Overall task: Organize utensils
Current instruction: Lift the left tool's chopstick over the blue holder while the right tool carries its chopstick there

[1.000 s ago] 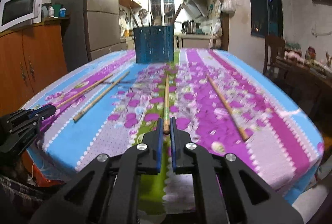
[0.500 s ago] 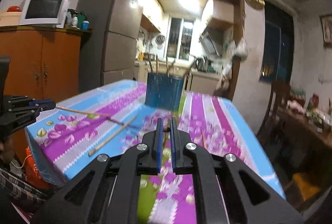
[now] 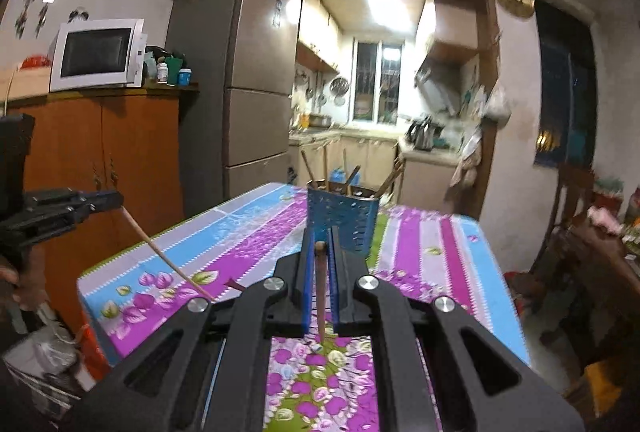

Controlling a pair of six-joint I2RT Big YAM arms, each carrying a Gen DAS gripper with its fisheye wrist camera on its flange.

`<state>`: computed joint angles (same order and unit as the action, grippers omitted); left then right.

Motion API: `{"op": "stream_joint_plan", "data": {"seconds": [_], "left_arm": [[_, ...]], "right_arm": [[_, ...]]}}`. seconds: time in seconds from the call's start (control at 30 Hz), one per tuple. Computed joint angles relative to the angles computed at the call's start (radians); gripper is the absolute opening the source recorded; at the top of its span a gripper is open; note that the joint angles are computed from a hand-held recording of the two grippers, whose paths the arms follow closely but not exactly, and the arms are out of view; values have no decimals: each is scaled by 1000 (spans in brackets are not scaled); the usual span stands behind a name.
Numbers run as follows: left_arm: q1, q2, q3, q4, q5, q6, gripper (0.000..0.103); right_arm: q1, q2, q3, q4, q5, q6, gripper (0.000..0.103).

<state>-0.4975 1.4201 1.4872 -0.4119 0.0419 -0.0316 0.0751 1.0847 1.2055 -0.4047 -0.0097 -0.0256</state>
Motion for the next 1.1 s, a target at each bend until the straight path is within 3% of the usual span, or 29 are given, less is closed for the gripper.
{"op": "stream_joint_plan", "data": {"seconds": [0.1, 0.23, 0.5, 0.93, 1.1], "left_arm": [[16, 51, 89, -70, 51, -28, 8], [21, 101, 186, -137, 71, -29, 8], [17, 163, 383, -269, 98, 37, 8], [-3, 289, 622, -438, 109, 91, 8], [-12, 404, 815, -547, 95, 103, 8]], "right_arm": [[-35, 50, 86, -84, -77, 41, 5], [-54, 113, 187, -162, -102, 53, 5], [-44, 175, 312, -235, -93, 9, 5], [-57, 269, 481, -374, -161, 24, 5], [-69, 327, 585, -441, -172, 30, 5]]}}
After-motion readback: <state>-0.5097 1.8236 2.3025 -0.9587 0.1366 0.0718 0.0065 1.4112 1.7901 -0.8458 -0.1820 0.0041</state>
